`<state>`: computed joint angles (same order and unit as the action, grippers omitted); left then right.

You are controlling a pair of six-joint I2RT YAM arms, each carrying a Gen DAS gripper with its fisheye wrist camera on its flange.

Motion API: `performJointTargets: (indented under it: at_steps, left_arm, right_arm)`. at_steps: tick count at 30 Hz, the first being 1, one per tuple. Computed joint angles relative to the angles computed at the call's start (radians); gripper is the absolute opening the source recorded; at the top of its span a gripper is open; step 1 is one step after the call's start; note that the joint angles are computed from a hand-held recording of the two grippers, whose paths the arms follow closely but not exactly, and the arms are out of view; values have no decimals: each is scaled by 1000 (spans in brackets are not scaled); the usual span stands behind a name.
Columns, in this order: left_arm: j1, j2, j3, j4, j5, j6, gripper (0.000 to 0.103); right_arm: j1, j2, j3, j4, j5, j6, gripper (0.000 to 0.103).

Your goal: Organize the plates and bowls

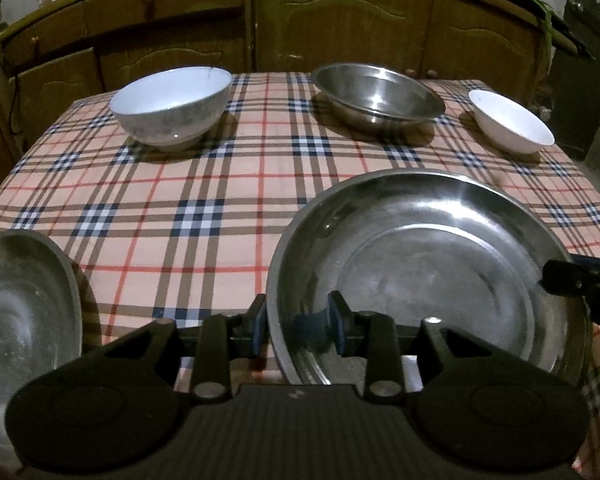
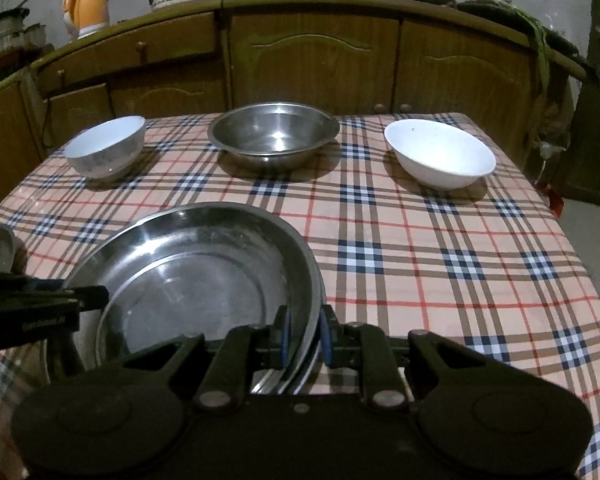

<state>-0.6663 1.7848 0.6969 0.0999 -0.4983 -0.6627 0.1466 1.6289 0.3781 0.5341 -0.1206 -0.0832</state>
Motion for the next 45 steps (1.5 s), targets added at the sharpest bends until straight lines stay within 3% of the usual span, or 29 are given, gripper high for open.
performJointTargets:
  at_steps: [15, 22, 30, 34, 45]
  left_arm:
    - [12, 17, 14, 1, 4, -18, 35]
    - [17, -13, 13, -34, -1, -36, 46]
    - [-15, -97, 28, -143, -50, -57, 58]
    - [-31, -140, 28, -189, -53, -66, 60]
    - [-75, -255, -14, -302, -83, -122, 62]
  right_arm:
    - [-4, -11, 14, -25, 3, 5, 25]
    - [-7, -55, -6, -23, 18, 16, 28]
    - [12, -150, -22, -61, 3, 44, 46]
    - [40, -198, -32, -92, 3, 51, 63]
    - [155, -297, -55, -180, 26, 99, 65]
